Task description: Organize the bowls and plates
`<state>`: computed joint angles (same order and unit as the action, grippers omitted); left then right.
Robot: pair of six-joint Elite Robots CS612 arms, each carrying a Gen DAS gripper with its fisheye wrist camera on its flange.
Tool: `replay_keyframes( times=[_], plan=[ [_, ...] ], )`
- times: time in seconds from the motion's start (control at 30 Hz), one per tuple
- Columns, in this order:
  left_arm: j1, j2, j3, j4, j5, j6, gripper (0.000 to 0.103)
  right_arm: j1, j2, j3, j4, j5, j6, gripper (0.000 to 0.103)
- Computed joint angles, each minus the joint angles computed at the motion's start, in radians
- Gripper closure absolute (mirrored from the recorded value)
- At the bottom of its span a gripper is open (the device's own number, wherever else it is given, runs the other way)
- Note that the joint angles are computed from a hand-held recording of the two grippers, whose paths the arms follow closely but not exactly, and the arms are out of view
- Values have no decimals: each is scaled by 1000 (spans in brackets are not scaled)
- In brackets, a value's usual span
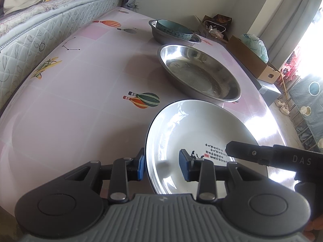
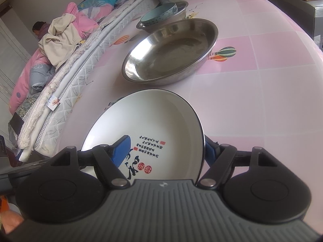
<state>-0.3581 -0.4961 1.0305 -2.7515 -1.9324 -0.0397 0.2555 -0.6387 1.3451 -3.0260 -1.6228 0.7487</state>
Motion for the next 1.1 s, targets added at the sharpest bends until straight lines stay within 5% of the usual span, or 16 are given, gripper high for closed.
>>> replay_keyframes(
  times=[1.1],
  plan=[
    [-1, -1, 1, 1, 2, 0, 65, -12, -4, 28, -60, 34, 36, 29]
  ],
)
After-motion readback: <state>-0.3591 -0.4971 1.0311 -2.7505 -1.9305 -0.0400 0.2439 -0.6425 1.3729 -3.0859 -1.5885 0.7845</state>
